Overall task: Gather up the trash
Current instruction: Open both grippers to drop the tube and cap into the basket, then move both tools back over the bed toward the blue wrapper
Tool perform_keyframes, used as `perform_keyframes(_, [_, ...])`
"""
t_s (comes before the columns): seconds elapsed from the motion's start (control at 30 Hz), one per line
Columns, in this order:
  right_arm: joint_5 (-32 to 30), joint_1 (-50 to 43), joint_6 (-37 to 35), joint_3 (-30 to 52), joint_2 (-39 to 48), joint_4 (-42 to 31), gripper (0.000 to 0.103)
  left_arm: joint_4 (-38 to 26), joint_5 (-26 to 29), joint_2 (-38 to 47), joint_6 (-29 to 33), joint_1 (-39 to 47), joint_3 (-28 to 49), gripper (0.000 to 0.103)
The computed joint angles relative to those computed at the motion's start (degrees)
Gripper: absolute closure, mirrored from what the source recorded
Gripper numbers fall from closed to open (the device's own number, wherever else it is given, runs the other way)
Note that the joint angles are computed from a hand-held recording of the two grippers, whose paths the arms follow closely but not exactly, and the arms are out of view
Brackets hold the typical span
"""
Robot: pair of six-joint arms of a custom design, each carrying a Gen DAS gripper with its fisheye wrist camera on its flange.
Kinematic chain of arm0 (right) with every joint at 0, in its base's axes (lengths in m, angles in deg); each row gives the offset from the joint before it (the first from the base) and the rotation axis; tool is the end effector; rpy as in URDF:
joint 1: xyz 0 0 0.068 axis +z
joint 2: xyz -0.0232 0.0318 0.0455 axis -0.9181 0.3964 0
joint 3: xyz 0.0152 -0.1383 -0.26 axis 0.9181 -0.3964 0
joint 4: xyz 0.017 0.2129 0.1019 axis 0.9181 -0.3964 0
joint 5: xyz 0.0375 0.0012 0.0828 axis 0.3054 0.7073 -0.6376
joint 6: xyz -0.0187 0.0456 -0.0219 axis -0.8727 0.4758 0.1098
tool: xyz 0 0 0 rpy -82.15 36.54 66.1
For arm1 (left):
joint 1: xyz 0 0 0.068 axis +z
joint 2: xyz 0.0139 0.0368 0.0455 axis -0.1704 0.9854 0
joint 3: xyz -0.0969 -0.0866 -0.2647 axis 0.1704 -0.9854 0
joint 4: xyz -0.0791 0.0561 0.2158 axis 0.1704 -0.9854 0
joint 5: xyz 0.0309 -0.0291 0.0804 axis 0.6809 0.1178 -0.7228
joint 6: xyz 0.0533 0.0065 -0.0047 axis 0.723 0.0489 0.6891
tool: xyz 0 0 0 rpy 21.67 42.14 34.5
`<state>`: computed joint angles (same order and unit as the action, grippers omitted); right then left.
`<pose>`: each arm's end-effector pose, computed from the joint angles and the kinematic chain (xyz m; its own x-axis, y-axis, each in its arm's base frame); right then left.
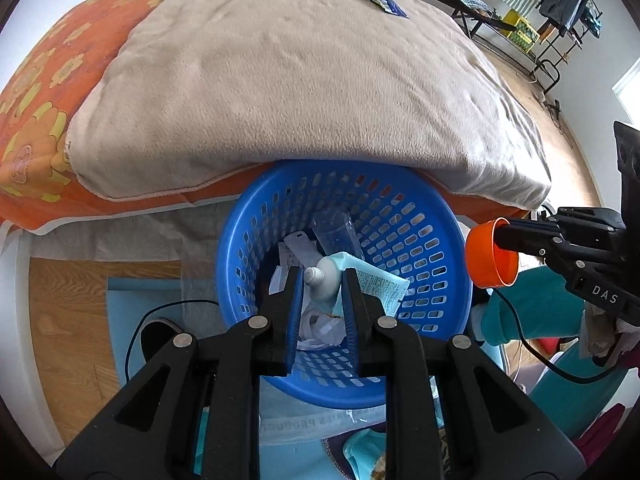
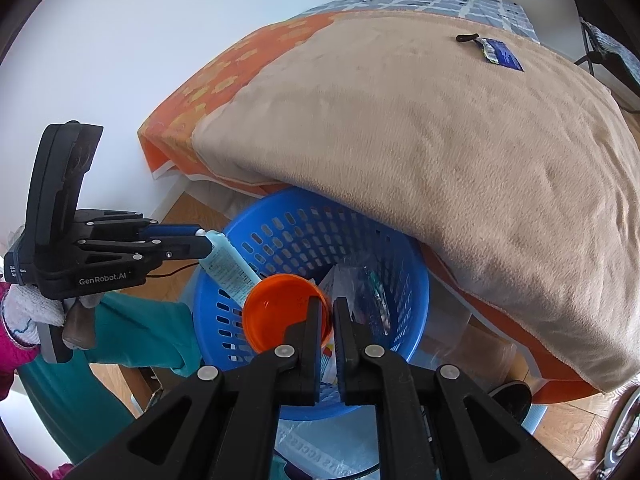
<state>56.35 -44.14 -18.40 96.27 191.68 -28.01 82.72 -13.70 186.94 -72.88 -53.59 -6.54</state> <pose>0.2754 0.1306 0.0312 -0.6530 -0.6288 -0.4223 -0.7533 0.5972 0.2756 0.1629 -0.1482 0.0367 -0.9035 -0.2506 -0.3478 -0.1760 0.9567 -0.2320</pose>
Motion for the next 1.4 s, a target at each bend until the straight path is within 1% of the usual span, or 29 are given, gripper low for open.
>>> perform_keyframes(0.07, [0.1, 0.1, 0.0, -0.2, 0.0, 0.1, 0.099, -0.2, 0.2, 0.3, 0.1, 0.1, 0.2, 0.085])
perform_keyframes(0.17, [0.3, 0.2, 0.1, 0.0, 0.2, 0.2, 0.095, -0.3, 0.5, 0.9, 0.3, 0.3, 0.6, 0.085])
perform_keyframes(0.23, [0.3, 0.4, 0.1, 0.0, 0.3, 0.1, 0.094, -0.5, 0.6, 1.1, 0.4, 0.3, 0.8, 0.085])
perform_keyframes(0.27, [0.4, 0.4, 0.2, 0.0, 0.3, 0.3, 0.092, -0.7, 0.9, 1.2, 0.3, 0.4, 1.0, 0.085])
perform_keyframes(0.3, [0.3, 0.4, 0.2, -0.2, 0.2, 0.5, 0.081, -0.7, 1.2, 1.4, 0.3, 0.6, 1.1, 0.084])
perform_keyframes(0.33, [0.5, 0.5, 0.3, -0.5, 0.0, 1.0, 0.075, -0.6, 1.6, 1.7, 0.3, 0.8, 1.2, 0.082])
perform_keyframes(0.37, [0.6, 0.5, 0.4, -0.9, -0.2, 1.7, 0.071, -0.5, 1.7, 1.8, 0.3, 0.9, 1.2, 0.078])
perform_keyframes(0.43, [1.2, 0.9, 0.4, -1.2, -0.4, 2.2, 0.069, -0.5, 1.4, 1.8, 0.0, 0.8, 1.1, 0.053])
perform_keyframes(0.47, [1.4, 0.9, 0.5, -1.2, -0.4, 2.3, 0.060, -0.8, 0.8, 1.5, -0.4, 0.7, 1.1, 0.048])
perform_keyframes(0.5, [1.8, 1.0, 0.6, -1.3, -0.4, 2.5, 0.050, -0.8, 0.5, 1.4, -0.6, 0.6, 1.0, 0.045])
perform_keyframes(0.57, [2.0, 1.0, 0.8, -1.4, -0.4, 2.8, 0.042, -0.6, 0.4, 1.1, -0.7, 1.0, 0.7, 0.045])
perform_keyframes(0.63, [2.1, 1.1, 0.7, -1.5, -0.5, 2.9, 0.040, -0.6, 0.5, 1.1, -0.9, 1.4, 0.6, 0.045])
perform_keyframes(0.7, [2.6, 1.3, 1.0, -1.8, -0.7, 3.5, 0.031, -0.4, 0.9, 1.2, -1.0, 1.8, 0.6, 0.045])
perform_keyframes(0.83, [2.6, 1.1, 1.3, -2.0, -1.1, 4.1, 0.025, -0.9, 0.8, 1.0, -0.9, 1.7, 1.0, 0.045])
perform_keyframes(0.9, [2.7, 1.0, 1.6, -2.1, -1.3, 4.3, 0.019, -1.1, 0.7, 0.8, -0.8, 1.9, 1.0, 0.045])
perform_keyframes(0.97, [2.6, 0.8, 1.8, -2.0, -1.4, 4.4, 0.018, -1.3, 0.7, 0.5, -0.9, 2.0, 1.1, 0.044])
perform_keyframes(1.03, [3.1, 0.8, 2.1, -2.2, -1.7, 4.8, 0.018, -1.5, 0.5, 0.1, -1.0, 2.0, 1.2, 0.039])
perform_keyframes(1.07, [3.4, 0.8, 2.3, -2.2, -1.9, 4.9, 0.018, -1.8, 0.3, -0.4, -0.9, 2.0, 1.3, 0.038])
perform_keyframes(1.17, [3.3, 0.2, 2.8, -1.9, -2.2, 4.9, 0.016, -2.7, 0.1, -1.0, -0.6, 2.1, 2.0, 0.038])
perform_keyframes(1.4, [3.1, -0.9, 3.8, -2.0, -3.4, 5.4, 0.015, -4.0, 0.0, -1.8, -0.2, 3.0, 3.0, 0.038])
